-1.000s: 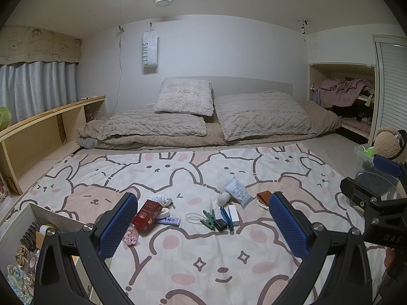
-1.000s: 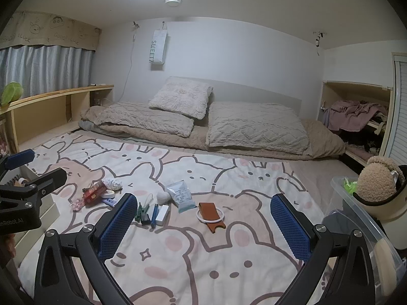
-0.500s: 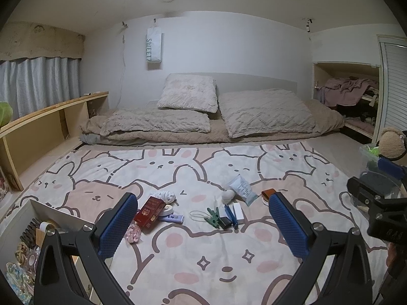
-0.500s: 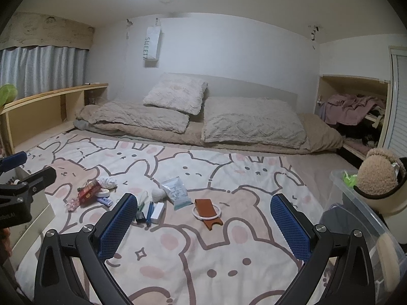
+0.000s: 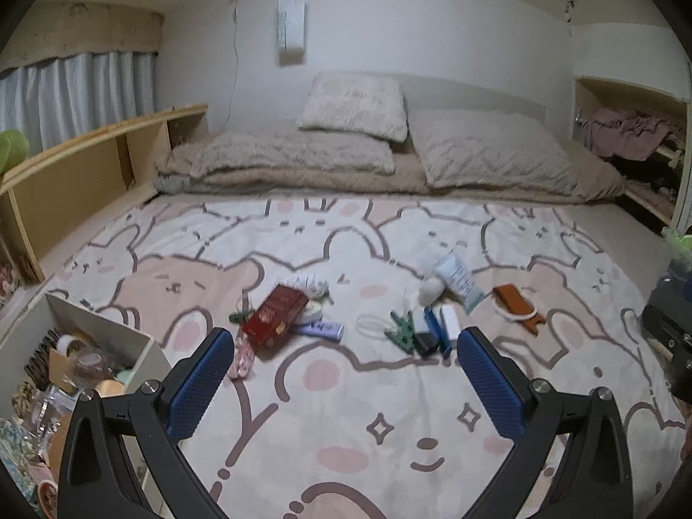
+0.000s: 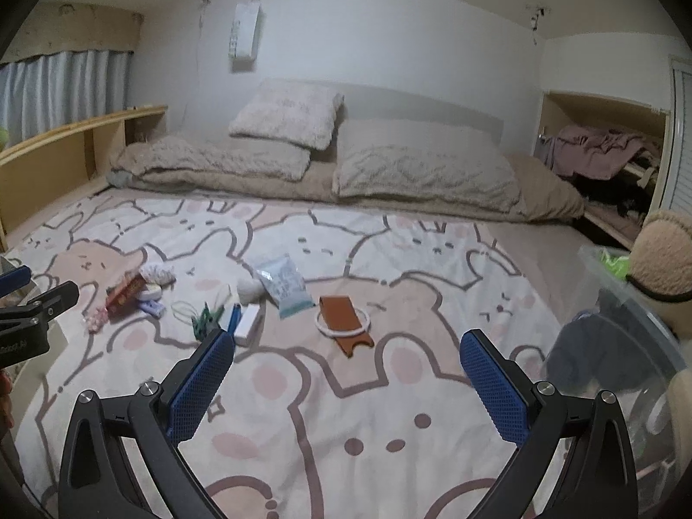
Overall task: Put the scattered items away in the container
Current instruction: 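Move both tools toward the scattered items on the duvet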
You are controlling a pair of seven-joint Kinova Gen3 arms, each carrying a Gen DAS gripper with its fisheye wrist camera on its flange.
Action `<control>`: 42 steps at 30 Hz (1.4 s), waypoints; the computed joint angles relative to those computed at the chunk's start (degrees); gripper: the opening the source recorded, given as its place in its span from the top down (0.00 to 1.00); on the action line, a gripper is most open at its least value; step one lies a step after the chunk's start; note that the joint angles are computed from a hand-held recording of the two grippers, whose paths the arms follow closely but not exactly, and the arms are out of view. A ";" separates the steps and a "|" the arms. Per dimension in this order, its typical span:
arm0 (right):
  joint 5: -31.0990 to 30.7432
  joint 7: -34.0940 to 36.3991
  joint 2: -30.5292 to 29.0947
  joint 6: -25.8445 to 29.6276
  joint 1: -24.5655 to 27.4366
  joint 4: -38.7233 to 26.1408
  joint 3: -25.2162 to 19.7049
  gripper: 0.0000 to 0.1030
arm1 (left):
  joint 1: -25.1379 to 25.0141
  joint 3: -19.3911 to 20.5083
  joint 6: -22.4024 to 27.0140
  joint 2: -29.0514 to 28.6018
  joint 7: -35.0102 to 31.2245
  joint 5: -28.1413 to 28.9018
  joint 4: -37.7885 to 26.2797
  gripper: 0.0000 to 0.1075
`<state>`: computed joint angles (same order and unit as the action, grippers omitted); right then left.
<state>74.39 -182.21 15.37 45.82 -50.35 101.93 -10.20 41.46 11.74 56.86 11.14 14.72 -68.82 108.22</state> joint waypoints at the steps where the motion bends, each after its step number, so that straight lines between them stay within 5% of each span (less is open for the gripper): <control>1: -0.62 0.45 0.33 -0.25 0.28 -0.27 0.00 0.00 | -0.92 -0.23 -1.68 0.16 -0.60 0.84 0.19 0.04; 19: -14.32 9.08 7.10 -11.44 1.72 -3.28 6.26 0.00 | -4.66 -6.85 -13.65 6.71 -4.89 8.40 0.51 0.04; 34: -27.14 19.37 11.83 -17.37 0.91 -4.95 11.24 0.00 | -5.51 -12.52 -14.58 14.66 -10.72 18.29 -4.62 0.04; 42: -31.73 21.82 13.42 -21.76 -0.42 -4.15 14.52 0.00 | -4.04 -16.67 -7.27 17.57 -9.37 20.39 -8.41 0.04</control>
<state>42.66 -160.39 28.79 24.07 -50.77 97.78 4.32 37.42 -4.93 49.60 28.72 5.35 -48.43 99.81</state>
